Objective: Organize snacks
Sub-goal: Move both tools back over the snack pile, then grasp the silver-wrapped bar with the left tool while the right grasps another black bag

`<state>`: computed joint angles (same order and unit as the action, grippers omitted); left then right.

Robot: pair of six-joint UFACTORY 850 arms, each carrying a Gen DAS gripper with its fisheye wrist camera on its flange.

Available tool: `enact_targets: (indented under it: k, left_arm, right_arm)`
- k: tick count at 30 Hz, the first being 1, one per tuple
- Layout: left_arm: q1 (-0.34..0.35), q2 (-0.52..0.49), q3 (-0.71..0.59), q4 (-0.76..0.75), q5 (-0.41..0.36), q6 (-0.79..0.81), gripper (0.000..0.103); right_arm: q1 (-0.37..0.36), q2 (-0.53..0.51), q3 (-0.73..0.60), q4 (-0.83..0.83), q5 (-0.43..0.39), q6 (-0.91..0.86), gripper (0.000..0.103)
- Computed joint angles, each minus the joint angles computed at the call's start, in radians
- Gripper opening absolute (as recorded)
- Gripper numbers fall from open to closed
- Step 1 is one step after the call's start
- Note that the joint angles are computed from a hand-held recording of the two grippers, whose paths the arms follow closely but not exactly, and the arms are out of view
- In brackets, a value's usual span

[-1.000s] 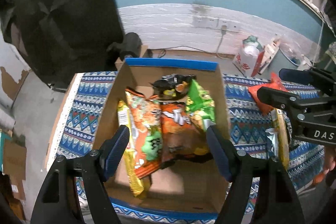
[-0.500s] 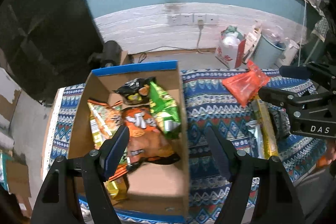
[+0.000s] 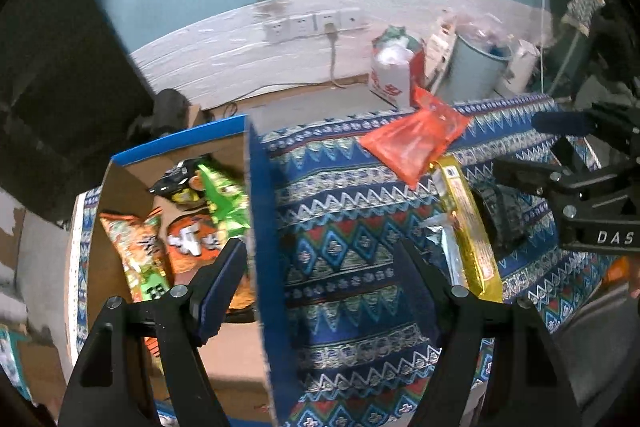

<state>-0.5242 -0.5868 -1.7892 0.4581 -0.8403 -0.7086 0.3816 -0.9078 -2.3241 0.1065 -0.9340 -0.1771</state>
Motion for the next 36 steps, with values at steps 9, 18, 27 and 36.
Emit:
enact_targets:
  k: [9, 18, 27, 36]
  left_arm:
    - [-0.016, -0.116, -0.11, -0.085, -0.036, 0.093, 0.077]
    - [-0.008, -0.206, -0.203, -0.141, -0.068, 0.126, 0.077]
    - [0.003, -0.271, -0.267, -0.225, -0.099, 0.176, 0.077]
    - [0.01, -0.324, -0.331, -0.329, -0.122, 0.225, 0.077]
  right_arm:
    - [-0.05, 0.021, 0.084, -0.039, 0.01, 0.053, 0.076]
    - [-0.077, -0.04, 0.069, -0.082, -0.038, 0.107, 0.076]
    - [-0.108, -0.143, -0.006, -0.018, -0.11, 0.154, 0.077]
    - [-0.108, -0.194, -0.037, -0.011, -0.157, 0.162, 0.077]
